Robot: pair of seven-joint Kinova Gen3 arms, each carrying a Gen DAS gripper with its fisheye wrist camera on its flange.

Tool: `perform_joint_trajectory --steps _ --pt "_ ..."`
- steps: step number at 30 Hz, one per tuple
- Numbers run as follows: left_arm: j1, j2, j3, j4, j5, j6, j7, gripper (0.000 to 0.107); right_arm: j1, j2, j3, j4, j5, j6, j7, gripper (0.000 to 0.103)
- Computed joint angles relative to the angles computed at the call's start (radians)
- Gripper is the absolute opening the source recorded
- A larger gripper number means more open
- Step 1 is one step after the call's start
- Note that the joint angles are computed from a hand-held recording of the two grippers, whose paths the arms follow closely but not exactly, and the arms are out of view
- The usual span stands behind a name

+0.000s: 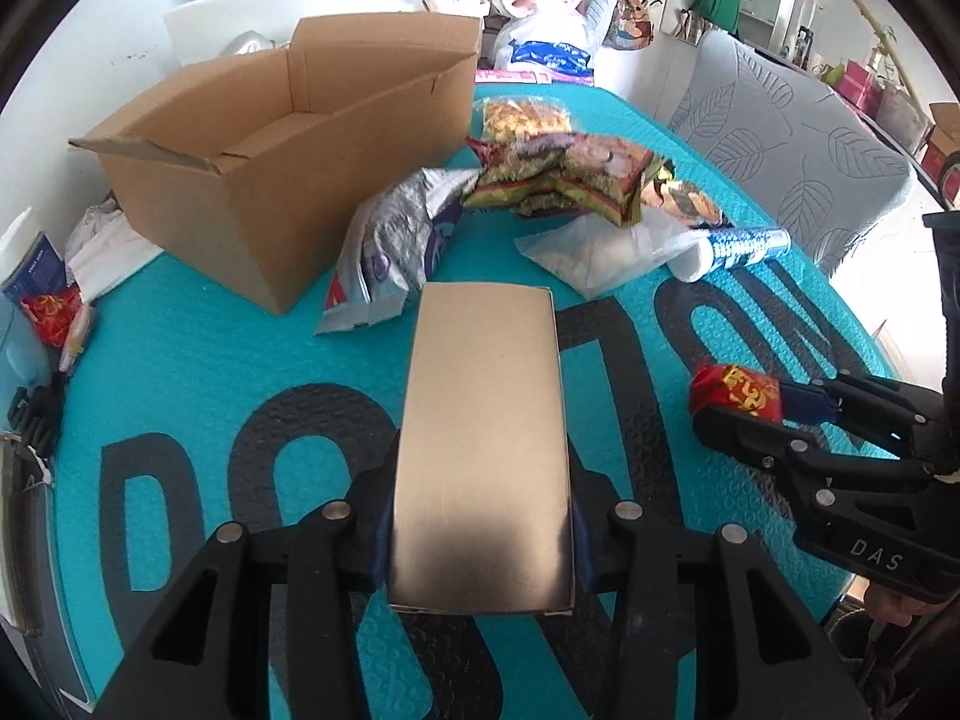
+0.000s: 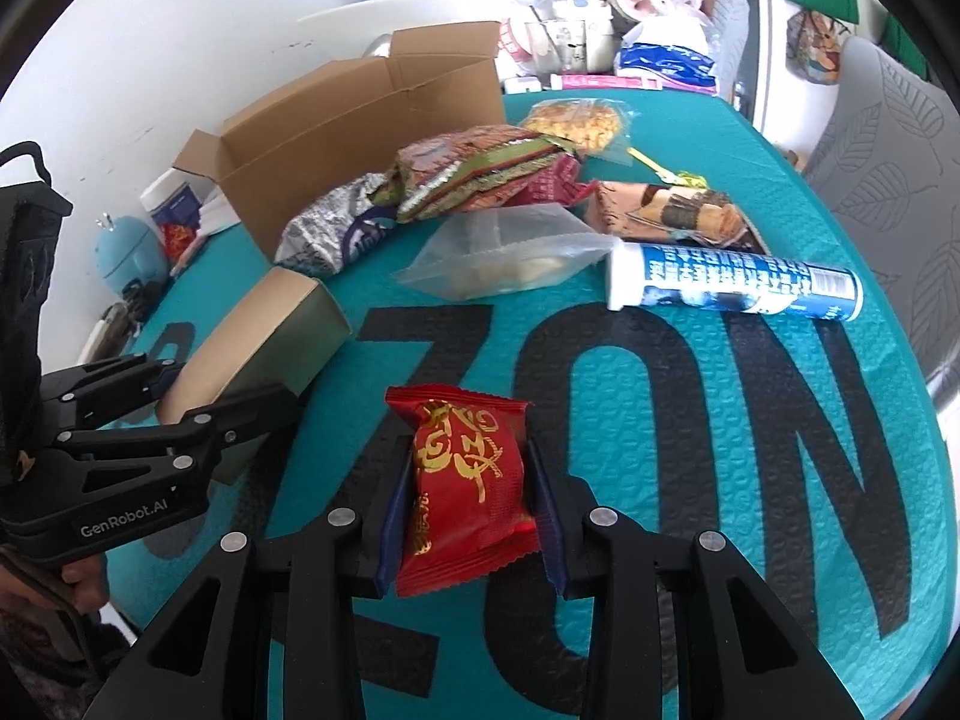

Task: Organize snacks
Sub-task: 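Carry the tan box with the left tool while the right tool carries the red packet to the cardboard box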

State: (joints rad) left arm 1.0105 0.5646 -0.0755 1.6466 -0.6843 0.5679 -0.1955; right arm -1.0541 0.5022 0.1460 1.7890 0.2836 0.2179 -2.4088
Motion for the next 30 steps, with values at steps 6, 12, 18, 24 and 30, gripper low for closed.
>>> perform_joint_trajectory --steps 6,12,18,24,30 --pt "0.028 -0.058 -0.022 0.021 -0.067 0.002 0.044 0.043 0.072 -0.019 -0.095 -0.037 -0.019 0.014 0.069 0.035" --pt "0.020 -0.108 -0.018 0.021 -0.180 0.020 0.111 0.043 0.093 -0.039 -0.125 -0.097 -0.024 0.023 0.139 0.035" --pt "0.002 -0.138 -0.008 -0.009 -0.319 0.076 0.171 0.043 0.120 -0.042 -0.146 -0.191 -0.020 0.057 0.204 0.035" --pt "-0.039 -0.156 0.011 -0.036 -0.448 0.109 0.222 0.043 0.115 -0.022 -0.127 -0.313 0.033 0.092 0.232 0.035" --pt "-0.100 -0.158 0.032 -0.081 -0.562 0.144 0.260 0.043 0.157 0.027 -0.152 -0.458 0.030 0.113 0.315 0.035"
